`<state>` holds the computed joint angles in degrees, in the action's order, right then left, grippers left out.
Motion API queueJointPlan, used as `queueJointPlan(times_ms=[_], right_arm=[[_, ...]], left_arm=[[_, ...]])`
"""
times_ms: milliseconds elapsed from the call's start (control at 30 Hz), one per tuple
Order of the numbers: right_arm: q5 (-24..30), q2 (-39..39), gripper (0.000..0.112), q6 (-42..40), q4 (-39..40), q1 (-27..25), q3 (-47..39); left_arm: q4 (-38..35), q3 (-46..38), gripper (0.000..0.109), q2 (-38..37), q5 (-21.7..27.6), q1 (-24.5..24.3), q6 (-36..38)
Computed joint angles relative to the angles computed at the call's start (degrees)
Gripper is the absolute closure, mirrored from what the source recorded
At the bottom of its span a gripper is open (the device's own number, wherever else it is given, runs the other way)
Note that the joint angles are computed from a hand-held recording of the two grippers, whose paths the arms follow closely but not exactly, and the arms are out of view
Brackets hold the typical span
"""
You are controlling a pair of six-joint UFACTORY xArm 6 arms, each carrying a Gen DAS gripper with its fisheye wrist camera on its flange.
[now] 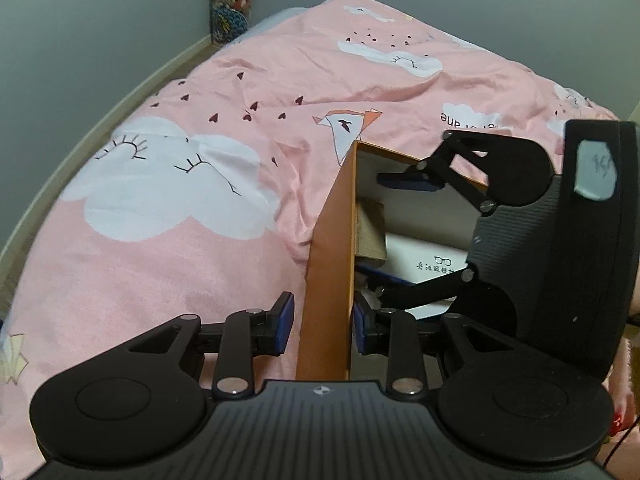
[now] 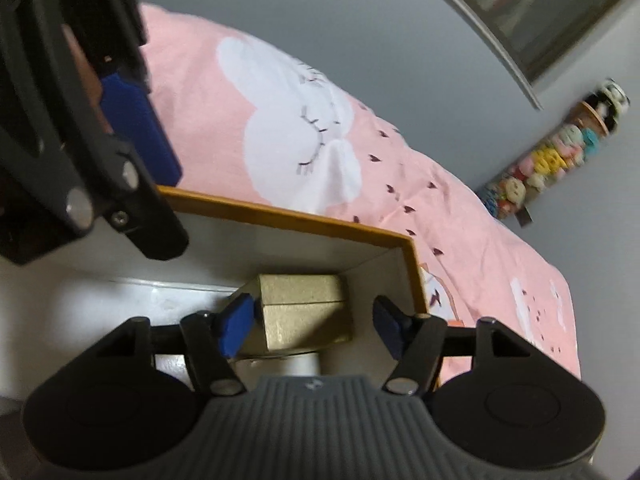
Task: Organize objects
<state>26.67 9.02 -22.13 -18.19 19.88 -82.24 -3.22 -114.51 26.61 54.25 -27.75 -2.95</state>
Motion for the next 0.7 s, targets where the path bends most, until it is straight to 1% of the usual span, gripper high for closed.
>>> queueJointPlan(times_ms=[100, 167, 200, 300, 367, 433, 533, 633, 700], right_arm=[[0.6, -1.9, 0.049, 4.4, -1.3, 0.1, 1.2], [2.9, -3.9, 0.053, 7.9, -1.7, 0.1, 1.7], [4.0, -5.6, 0.053, 8.9, -0.7, 0.0, 2.5], [8.5, -11.2, 0.055, 13.1, 1.7, -0.5, 5.0], [11.4, -15.3, 0.060, 16.4, 2.3, -0.9, 6.9], [13.9, -19.8, 0.061, 19.5, 2.9, -1.3, 9.2], [17.4, -26.3, 0.067, 25.0, 2.4, -1.9, 12.7], [20.0, -33.1, 0.071, 32.6, 0.3, -2.6, 16.9], [21.9, -38.1, 0.071, 38.6, -1.1, -3.2, 20.1]], left_arm=[[1.6, 2.0, 0.072, -1.9, -1.9, -0.4, -0.6], [2.0, 4.0, 0.072, -3.9, -4.2, -0.7, -0.4], [1.7, 5.2, 0.072, -5.0, -5.5, -0.9, 0.0], [1.0, 8.5, 0.072, -8.2, -9.2, -1.8, 1.4], [-0.1, 10.1, 0.072, -10.0, -10.9, -2.8, 2.8], [-2.3, 10.8, 0.072, -11.4, -11.1, -4.0, 5.5], [-7.0, 12.2, 0.072, -13.5, -10.7, -6.0, 9.6], [-12.4, 13.3, 0.072, -14.7, -9.3, -8.1, 14.0], [-14.8, 13.7, 0.072, -14.8, -8.1, -9.8, 15.8]])
